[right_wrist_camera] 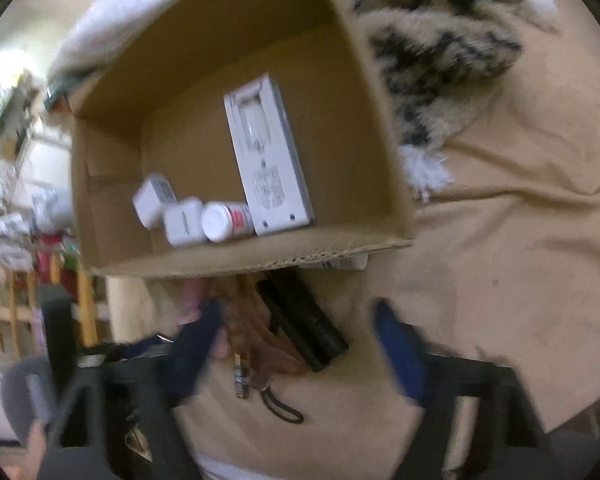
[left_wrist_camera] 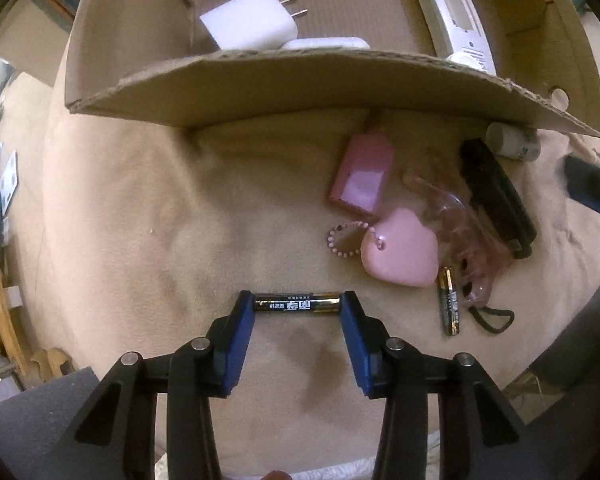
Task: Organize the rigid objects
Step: 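Grasp the black flashlight with the right tool while the left tool holds the battery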
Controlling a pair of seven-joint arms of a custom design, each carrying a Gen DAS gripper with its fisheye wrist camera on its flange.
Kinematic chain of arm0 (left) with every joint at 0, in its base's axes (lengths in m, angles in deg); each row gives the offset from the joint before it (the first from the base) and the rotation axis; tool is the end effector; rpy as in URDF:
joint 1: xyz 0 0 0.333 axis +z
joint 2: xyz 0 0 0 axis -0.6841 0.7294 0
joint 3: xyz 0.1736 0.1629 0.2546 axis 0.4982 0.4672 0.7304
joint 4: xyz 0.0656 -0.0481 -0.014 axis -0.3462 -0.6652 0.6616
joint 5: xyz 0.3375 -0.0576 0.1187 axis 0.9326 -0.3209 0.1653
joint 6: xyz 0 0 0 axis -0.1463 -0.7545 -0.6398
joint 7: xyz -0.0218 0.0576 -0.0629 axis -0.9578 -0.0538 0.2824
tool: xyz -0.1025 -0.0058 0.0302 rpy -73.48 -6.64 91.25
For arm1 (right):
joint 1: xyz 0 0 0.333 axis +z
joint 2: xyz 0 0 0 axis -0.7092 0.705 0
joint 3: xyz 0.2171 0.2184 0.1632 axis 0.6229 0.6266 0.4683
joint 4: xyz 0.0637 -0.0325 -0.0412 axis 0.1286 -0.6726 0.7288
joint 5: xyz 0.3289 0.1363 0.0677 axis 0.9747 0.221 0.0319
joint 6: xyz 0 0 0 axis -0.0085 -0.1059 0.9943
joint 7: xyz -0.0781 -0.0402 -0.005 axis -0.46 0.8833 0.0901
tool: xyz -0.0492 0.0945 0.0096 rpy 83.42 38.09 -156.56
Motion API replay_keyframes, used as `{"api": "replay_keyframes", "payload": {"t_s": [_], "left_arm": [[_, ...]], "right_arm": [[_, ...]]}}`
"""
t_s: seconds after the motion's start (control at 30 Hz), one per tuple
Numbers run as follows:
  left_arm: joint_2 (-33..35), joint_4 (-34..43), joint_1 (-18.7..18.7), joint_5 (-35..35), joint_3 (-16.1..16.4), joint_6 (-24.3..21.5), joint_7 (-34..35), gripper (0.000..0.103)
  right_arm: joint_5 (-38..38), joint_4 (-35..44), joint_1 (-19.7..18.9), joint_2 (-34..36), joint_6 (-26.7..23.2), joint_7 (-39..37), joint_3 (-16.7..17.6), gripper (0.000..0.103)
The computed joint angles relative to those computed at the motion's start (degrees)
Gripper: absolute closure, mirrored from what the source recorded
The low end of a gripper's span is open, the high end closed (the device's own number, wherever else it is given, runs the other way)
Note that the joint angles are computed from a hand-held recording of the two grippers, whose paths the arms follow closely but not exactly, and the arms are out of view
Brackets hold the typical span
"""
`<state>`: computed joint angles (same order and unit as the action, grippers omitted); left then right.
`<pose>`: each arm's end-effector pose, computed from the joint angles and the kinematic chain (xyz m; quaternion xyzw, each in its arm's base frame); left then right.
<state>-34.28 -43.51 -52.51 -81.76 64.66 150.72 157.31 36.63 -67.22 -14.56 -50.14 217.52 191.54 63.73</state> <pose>0.5420 -0.1938 0.4761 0.4790 -0.8778 0.0081 0.0038 0.4891 0.3845 0.4900 -0.5070 0.8395 0.0352 0.1921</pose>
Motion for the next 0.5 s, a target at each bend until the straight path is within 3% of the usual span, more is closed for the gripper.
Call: {"api": "replay_keyframes", "payload": {"t_s": [0.07,0.27,0.5], "left_arm": [[0.2,0.5,0.2,0.2,0.2,-0.1,0.2,0.063],[-0.3,0.8,1.1,-0.3,0.8,1.2,-1.0,0.063],[-0.3,1.1,2.0,-1.6,1.0,1.1,-0.6,0.063]], "right_arm": [[0.6,2.6,-0.2,2.0,-3.2,-2.8,0.5,0.067],[-2.4,8.8,1.6,5.6,-13.3,-4.8,-0.2,0.068],[-4.7,13.7,3.4,9.2,-17.6,-8.5,-0.4,0.068]]}}
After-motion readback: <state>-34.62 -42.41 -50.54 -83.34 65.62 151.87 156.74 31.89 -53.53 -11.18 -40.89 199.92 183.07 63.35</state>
